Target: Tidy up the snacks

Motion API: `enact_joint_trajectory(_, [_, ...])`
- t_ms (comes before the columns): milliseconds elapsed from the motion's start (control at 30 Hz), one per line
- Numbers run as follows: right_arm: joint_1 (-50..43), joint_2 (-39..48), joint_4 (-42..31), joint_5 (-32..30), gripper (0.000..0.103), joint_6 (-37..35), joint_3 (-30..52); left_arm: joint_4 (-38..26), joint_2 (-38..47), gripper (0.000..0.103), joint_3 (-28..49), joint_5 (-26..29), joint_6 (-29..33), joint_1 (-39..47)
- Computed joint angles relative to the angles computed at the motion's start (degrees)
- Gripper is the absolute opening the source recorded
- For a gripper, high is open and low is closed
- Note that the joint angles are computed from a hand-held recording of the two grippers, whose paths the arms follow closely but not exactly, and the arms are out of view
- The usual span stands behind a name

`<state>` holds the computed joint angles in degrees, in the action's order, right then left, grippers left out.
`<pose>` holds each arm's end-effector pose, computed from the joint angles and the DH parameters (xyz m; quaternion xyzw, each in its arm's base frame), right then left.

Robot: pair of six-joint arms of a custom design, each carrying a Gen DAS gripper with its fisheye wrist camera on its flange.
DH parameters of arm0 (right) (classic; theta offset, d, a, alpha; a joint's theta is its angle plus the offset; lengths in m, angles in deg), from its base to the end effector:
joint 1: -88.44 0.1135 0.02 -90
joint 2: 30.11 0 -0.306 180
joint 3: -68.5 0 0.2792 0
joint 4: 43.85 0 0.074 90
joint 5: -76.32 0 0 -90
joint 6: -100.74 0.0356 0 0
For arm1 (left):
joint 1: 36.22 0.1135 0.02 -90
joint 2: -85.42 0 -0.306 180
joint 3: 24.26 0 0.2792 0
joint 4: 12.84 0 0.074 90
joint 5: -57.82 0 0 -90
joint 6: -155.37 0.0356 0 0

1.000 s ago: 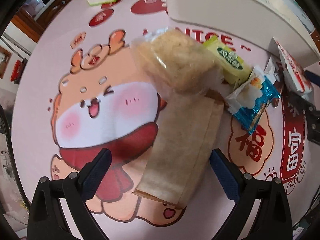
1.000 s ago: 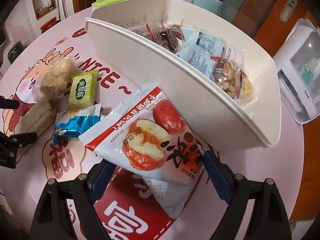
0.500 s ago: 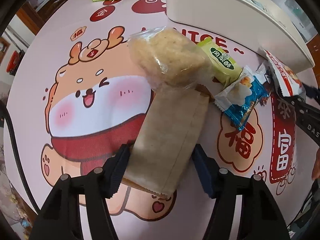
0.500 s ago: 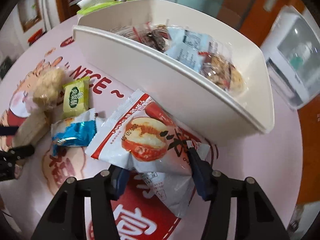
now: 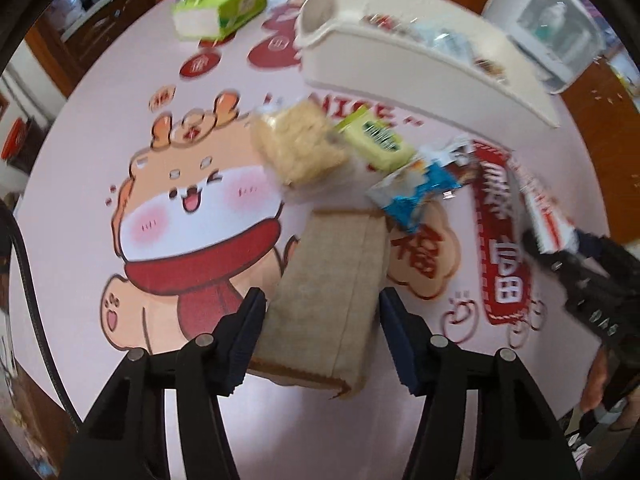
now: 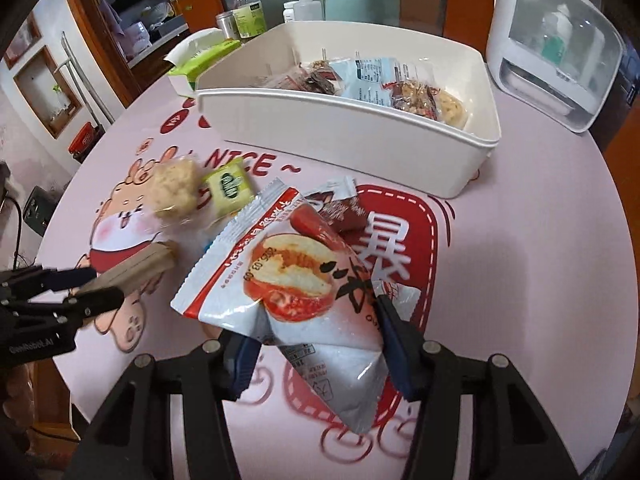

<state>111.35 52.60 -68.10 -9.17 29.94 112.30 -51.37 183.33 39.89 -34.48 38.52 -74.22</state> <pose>0.2294 0.0939 0.1440 -0.0223 0.9717 0.0476 0.2302 0.2590 -0.2005 0.1571 0.0929 0.9835 -0.0658 0.1405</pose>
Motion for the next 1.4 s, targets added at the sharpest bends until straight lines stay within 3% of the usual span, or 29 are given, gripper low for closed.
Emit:
enact_joint_trajectory(33, [0.8,-1.5,-0.9,0.3,0.054,0.9,-0.3,-0.1,-1.1,0.048,-0.1,0.2,0.7,0.0])
enact_joint_trajectory(67, [1.6,-2.6,-1.6,0.7,0.054,1.7,-0.4,0.1,-2.9,0.002,-0.6,1.0,1.3,-0.2])
enact_joint_trajectory(333, [6.0,-12.7,-8.2,6.0,0.054,5.6,-0.1,-1.4,-8.2,0.001,2.0,3.1,4.4,0.2])
enact_joint_trajectory(433, [6.9,-13.9,-9.2,7.3,0.054,6.6,-0.1,-2.4,-7.6,0.022,2.2,4.6,4.5,1.6])
enact_joint_trajectory(500, [7.4,-14.4,-9.4,7.3,0.054,7.4,-0.5,-2.7,-6.5,0.08,1.6,4.5,3.6,2.4])
enact_joint_trajectory(533, [7.6,-14.4,-9.4,7.3,0.054,7.8,-0.7,-3.0,-5.7,0.086,1.2,4.6,3.0,2.8])
enact_joint_trajectory(633, [7.8,-14.3,-9.1,6.6,0.054,8.6,-1.4,-3.0,-1.7,0.087,0.4,5.2,2.2,3.9])
enact_joint_trajectory(900, [6.5,-12.1,-6.5,4.0,0.054,7.4,-2.7,-2.8,9.6,0.087,0.8,5.7,-8.2,5.3])
enact_joint_trajectory(1133, [4.2,-9.9,-4.4,1.5,0.054,4.9,-3.2,-2.9,13.5,0.087,3.2,4.5,-13.6,4.1])
enact_joint_trajectory(1267, [2.2,-8.6,-3.5,-0.3,0.054,3.3,-3.3,-3.3,14.7,0.072,4.3,3.1,-14.8,3.7])
enact_joint_trajectory(1400, [0.8,-7.9,-3.1,-1.6,0.054,2.2,-3.0,-2.7,14.5,0.068,4.2,3.6,-14.1,3.7])
